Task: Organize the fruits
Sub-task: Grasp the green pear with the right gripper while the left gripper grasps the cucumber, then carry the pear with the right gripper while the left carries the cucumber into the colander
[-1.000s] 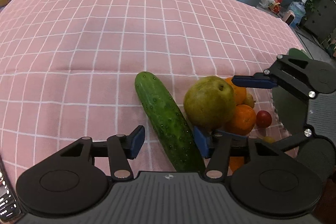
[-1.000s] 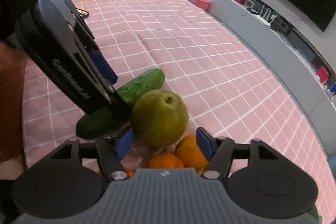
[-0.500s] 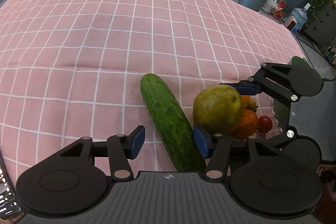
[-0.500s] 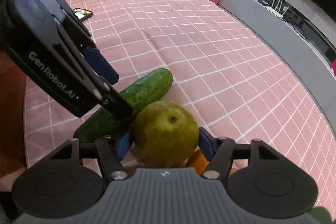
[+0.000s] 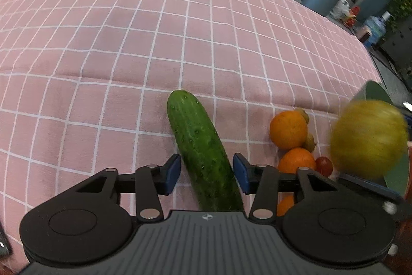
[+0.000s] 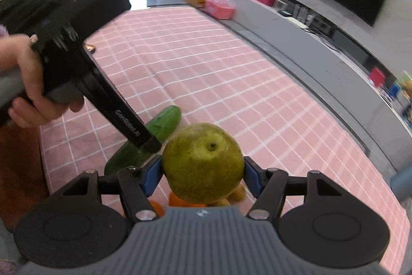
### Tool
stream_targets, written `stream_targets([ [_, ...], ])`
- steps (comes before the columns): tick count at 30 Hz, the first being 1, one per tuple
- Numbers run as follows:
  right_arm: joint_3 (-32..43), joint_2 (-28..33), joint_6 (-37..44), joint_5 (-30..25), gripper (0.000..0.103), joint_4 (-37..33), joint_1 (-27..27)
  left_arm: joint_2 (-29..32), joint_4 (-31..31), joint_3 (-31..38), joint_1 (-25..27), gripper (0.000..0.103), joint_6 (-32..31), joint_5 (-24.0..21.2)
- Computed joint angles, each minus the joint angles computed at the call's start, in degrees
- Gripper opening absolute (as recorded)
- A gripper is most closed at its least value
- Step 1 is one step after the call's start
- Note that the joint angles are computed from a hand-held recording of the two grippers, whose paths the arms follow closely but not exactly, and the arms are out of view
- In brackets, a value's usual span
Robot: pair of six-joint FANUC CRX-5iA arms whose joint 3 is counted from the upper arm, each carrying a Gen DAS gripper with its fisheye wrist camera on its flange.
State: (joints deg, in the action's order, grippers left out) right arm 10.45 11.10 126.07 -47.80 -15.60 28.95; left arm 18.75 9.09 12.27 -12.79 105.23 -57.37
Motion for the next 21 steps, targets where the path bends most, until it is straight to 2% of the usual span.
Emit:
stream_targets([
  [9, -7.6, -6.35, -11.83, 3.22, 0.063, 6.15, -2.72, 0.1, -5.22, 1.84, -2.59, 0.045, 6.18, 0.17],
  [15, -12.41, -9.41, -20.07, 5.2, 0.063, 11.01, -4.81, -2.7, -6.01, 0.41, -4.63, 0.043, 7.33, 3.42],
  [21, -14.28, -10.59, -21.53, 5.89, 0.063, 10.98, -7.67, -4.78, -7.45, 2.48, -7.91, 0.043, 5.85, 7.24],
])
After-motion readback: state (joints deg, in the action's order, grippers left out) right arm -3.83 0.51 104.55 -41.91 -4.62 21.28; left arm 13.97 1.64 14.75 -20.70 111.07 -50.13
